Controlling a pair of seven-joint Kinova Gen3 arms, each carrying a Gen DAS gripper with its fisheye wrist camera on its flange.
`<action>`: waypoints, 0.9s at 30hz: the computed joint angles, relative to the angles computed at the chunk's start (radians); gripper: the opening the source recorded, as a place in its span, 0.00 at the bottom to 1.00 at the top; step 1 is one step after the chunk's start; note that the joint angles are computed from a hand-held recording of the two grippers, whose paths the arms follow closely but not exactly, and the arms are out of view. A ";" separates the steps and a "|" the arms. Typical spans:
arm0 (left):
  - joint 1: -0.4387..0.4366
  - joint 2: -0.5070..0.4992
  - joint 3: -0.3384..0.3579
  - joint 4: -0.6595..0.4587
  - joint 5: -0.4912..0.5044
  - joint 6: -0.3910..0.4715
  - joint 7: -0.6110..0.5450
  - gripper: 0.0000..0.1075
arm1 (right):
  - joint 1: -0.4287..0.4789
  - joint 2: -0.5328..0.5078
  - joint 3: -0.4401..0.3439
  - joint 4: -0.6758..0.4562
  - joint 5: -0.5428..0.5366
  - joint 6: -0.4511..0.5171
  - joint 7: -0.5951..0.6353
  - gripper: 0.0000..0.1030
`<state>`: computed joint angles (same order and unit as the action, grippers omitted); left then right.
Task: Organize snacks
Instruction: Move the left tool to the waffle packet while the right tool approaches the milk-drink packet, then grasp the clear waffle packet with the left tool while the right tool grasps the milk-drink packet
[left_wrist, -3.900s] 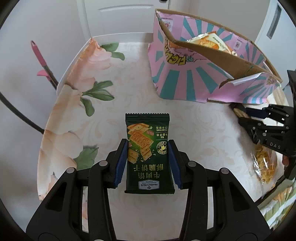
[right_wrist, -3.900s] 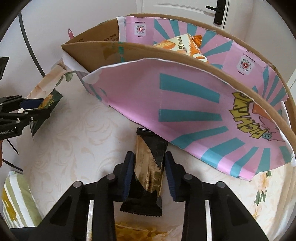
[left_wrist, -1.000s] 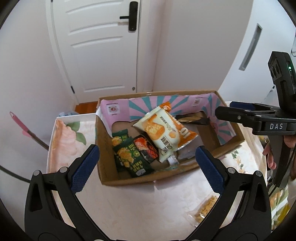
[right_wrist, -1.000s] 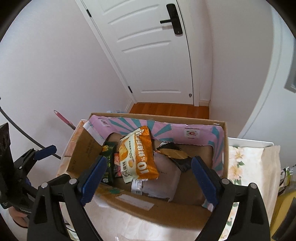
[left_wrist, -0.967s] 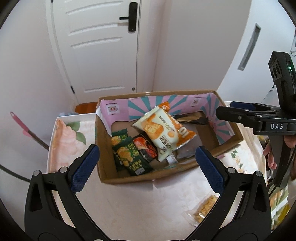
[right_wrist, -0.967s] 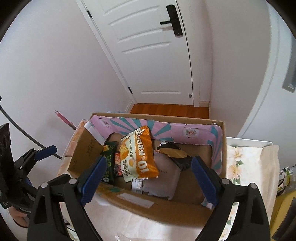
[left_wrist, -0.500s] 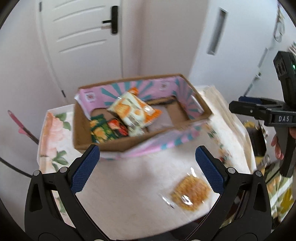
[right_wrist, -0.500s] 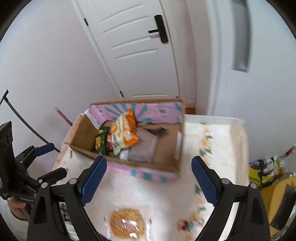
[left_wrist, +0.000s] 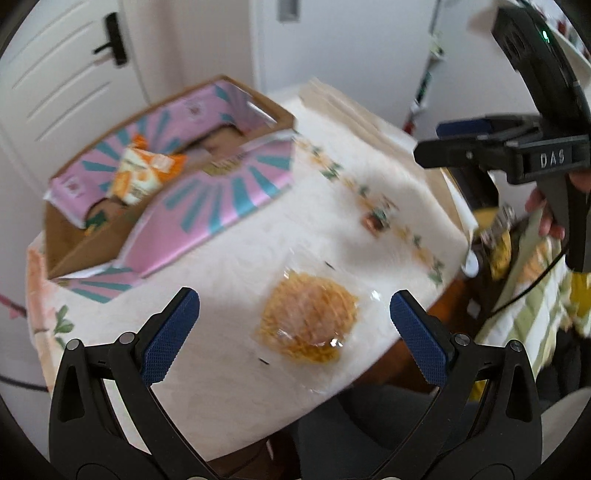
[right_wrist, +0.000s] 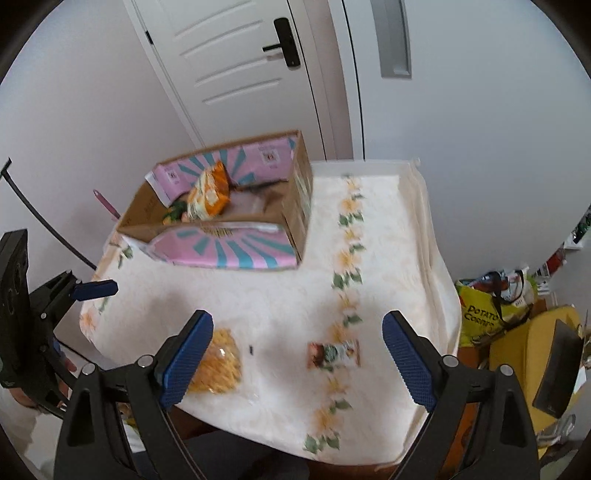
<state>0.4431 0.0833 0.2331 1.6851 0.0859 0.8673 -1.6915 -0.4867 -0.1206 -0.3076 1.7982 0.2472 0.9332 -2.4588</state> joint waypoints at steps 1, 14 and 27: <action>0.003 0.015 0.005 0.002 0.000 0.002 -0.014 0.95 | -0.001 -0.002 0.000 0.013 -0.006 -0.001 -0.002 0.89; 0.037 0.181 0.005 -0.009 -0.033 0.013 -0.164 0.95 | -0.040 0.047 0.006 0.133 0.029 -0.037 -0.106 0.89; 0.030 0.259 0.004 -0.056 -0.002 0.031 -0.257 0.95 | -0.091 0.135 0.032 0.151 0.096 -0.037 -0.162 0.89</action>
